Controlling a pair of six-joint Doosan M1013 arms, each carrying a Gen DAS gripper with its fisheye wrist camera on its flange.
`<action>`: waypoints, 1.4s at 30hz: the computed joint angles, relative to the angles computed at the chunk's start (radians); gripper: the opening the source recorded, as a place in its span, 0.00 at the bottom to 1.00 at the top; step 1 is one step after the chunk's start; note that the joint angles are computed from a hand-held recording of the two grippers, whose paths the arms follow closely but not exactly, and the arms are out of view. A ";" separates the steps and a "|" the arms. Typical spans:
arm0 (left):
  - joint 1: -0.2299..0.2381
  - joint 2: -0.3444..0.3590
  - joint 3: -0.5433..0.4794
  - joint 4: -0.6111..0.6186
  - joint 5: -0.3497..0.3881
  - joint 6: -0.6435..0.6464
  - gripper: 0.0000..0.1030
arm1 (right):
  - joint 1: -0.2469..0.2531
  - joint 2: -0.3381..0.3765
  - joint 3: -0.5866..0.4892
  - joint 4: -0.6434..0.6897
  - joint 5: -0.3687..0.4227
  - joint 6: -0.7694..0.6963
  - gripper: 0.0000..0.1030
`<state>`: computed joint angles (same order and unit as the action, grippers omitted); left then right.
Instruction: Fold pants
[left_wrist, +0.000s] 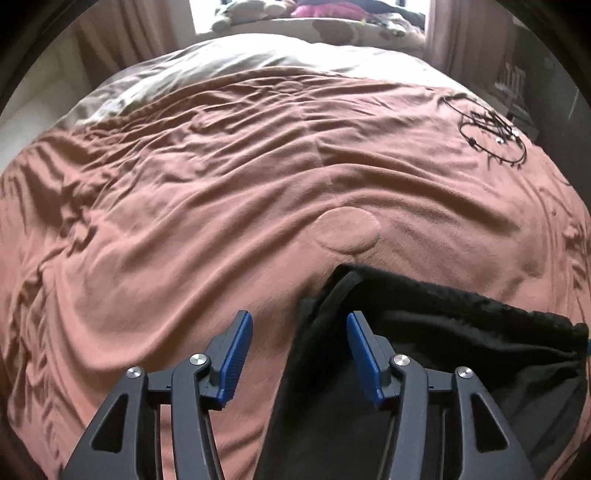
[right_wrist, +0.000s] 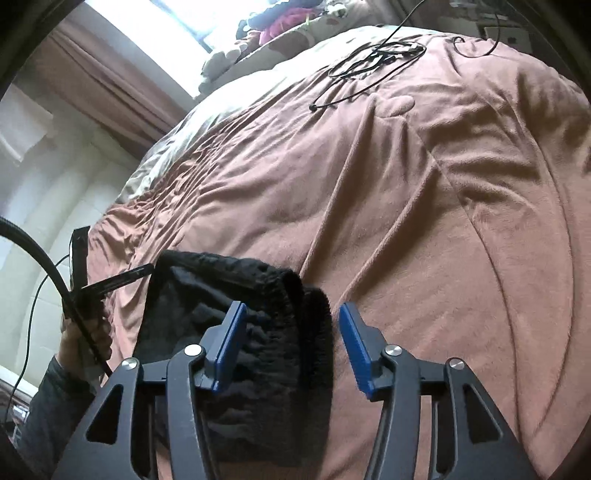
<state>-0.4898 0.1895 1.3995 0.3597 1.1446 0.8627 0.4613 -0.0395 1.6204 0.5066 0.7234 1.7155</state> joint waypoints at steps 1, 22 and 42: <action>-0.003 -0.006 0.004 0.004 0.004 -0.007 0.54 | 0.001 -0.002 0.002 0.006 0.007 -0.005 0.49; -0.105 -0.231 0.195 -0.038 0.021 -0.181 0.54 | 0.052 -0.118 0.097 -0.065 0.020 0.076 0.66; -0.144 -0.390 0.417 -0.130 -0.125 -0.425 0.55 | 0.033 -0.142 0.193 0.242 -0.021 -0.035 0.66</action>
